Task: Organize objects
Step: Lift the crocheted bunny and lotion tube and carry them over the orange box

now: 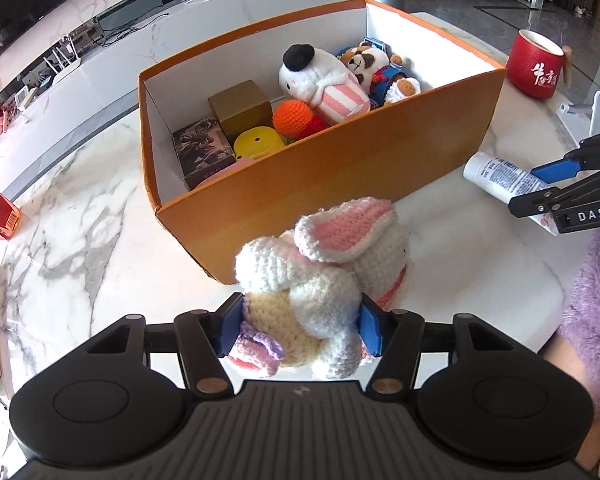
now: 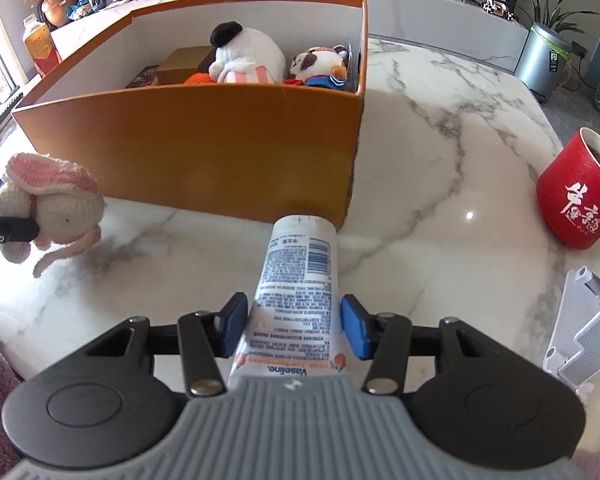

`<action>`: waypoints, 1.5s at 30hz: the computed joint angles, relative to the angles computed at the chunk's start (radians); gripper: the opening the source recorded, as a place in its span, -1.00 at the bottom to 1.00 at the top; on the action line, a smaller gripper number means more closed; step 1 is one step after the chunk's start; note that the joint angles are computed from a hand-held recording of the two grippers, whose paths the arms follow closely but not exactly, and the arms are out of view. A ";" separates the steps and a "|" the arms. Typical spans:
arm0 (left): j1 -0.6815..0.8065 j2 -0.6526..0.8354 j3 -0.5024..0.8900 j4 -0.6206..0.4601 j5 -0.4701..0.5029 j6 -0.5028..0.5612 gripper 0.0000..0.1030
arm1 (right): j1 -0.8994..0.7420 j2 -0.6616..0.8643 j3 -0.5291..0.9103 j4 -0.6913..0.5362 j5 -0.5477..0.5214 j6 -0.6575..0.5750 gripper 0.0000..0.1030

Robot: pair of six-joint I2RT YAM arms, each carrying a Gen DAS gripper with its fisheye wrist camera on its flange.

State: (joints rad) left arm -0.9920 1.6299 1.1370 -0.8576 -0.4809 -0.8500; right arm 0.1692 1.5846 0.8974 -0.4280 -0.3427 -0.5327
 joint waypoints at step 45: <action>-0.230 0.140 0.137 0.062 0.058 -0.212 0.32 | -0.142 -0.134 0.013 -0.485 -0.051 -0.339 -0.31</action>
